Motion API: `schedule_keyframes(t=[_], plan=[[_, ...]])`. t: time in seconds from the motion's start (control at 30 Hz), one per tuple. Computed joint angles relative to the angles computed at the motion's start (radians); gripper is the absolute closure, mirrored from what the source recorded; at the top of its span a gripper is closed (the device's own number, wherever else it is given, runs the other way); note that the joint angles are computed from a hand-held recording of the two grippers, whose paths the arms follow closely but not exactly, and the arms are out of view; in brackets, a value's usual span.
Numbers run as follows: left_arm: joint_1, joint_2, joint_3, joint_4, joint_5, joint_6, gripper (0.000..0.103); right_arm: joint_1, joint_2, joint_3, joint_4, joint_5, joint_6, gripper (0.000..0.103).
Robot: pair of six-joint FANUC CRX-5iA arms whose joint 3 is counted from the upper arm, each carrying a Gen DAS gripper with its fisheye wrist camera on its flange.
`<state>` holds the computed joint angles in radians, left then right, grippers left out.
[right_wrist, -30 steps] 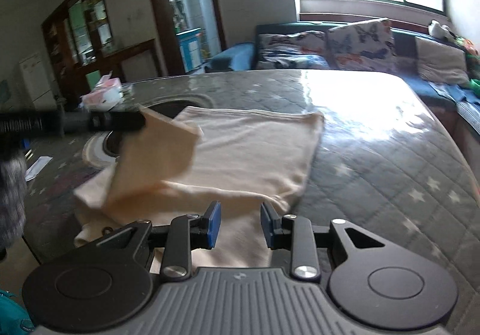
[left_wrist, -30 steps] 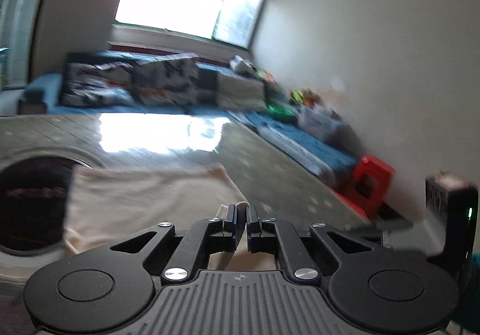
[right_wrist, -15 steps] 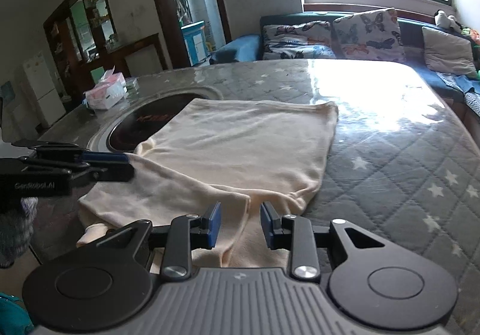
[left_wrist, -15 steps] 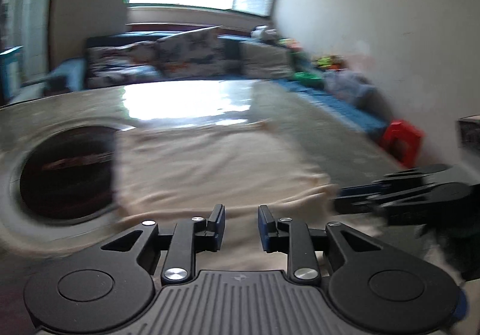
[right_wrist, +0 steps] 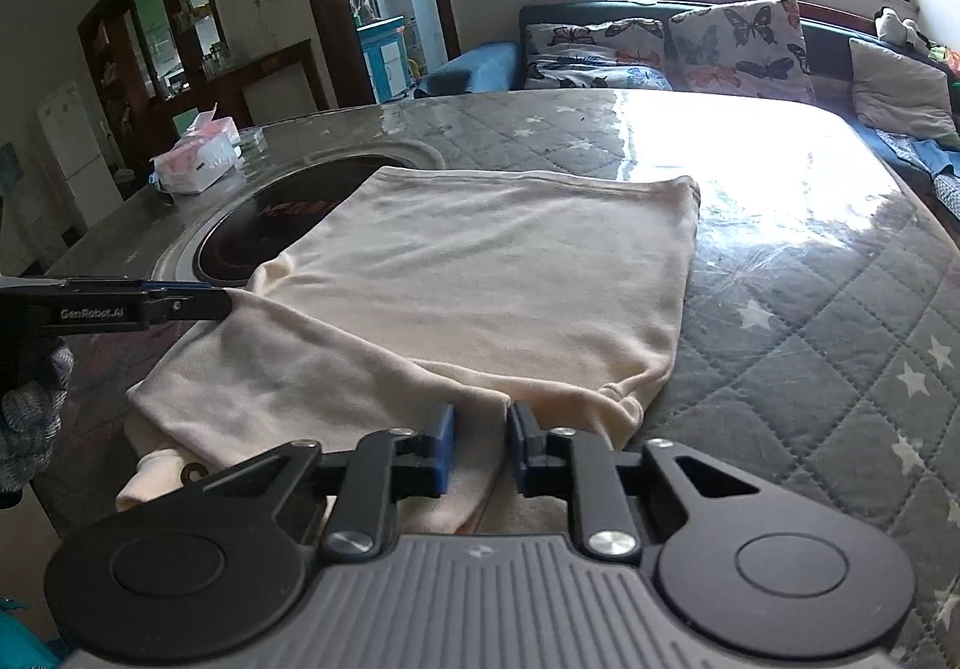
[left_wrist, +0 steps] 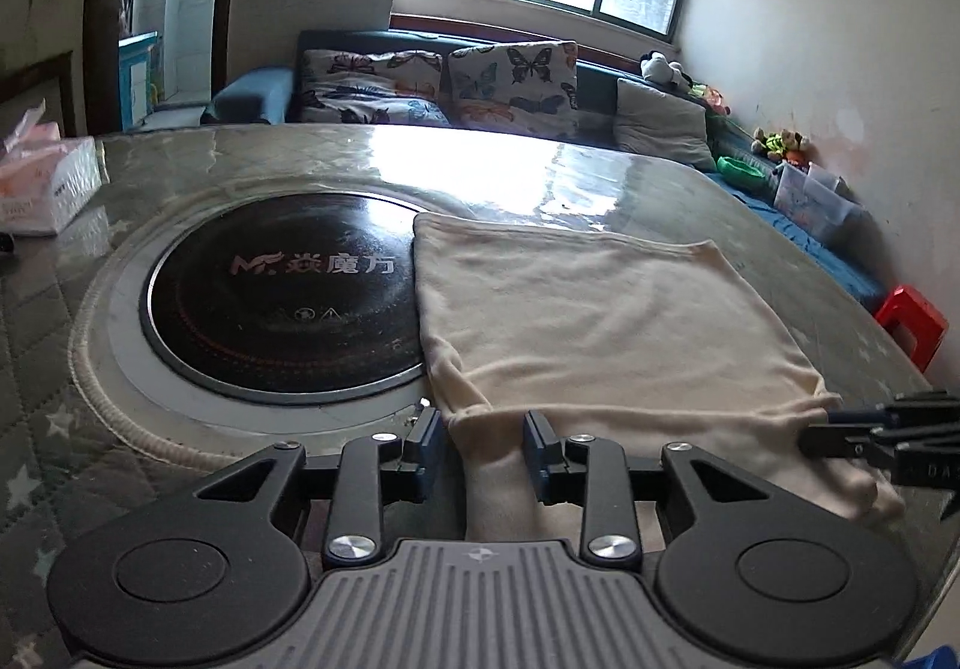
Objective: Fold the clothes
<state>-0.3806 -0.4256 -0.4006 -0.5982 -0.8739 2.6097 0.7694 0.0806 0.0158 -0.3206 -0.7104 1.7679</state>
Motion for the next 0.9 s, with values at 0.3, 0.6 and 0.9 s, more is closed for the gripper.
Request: schedule_keyframes(t=[0.3, 0.6, 0.9], plan=[[-0.028, -0.031, -0.027, -0.07, 0.022, 0.088, 0.094, 0.006, -0.039, -0.014, -0.028, 0.045, 0.029, 0.096], [-0.04, -0.026, -0.011, -0.099, -0.045, 0.122, 0.092, 0.026, -0.014, -0.031, 0.059, 0.066, -0.042, 0.087], [-0.036, -0.03, -0.018, -0.019, 0.063, -0.032, 0.092, 0.035, -0.017, -0.008, 0.009, 0.055, 0.077, 0.087]])
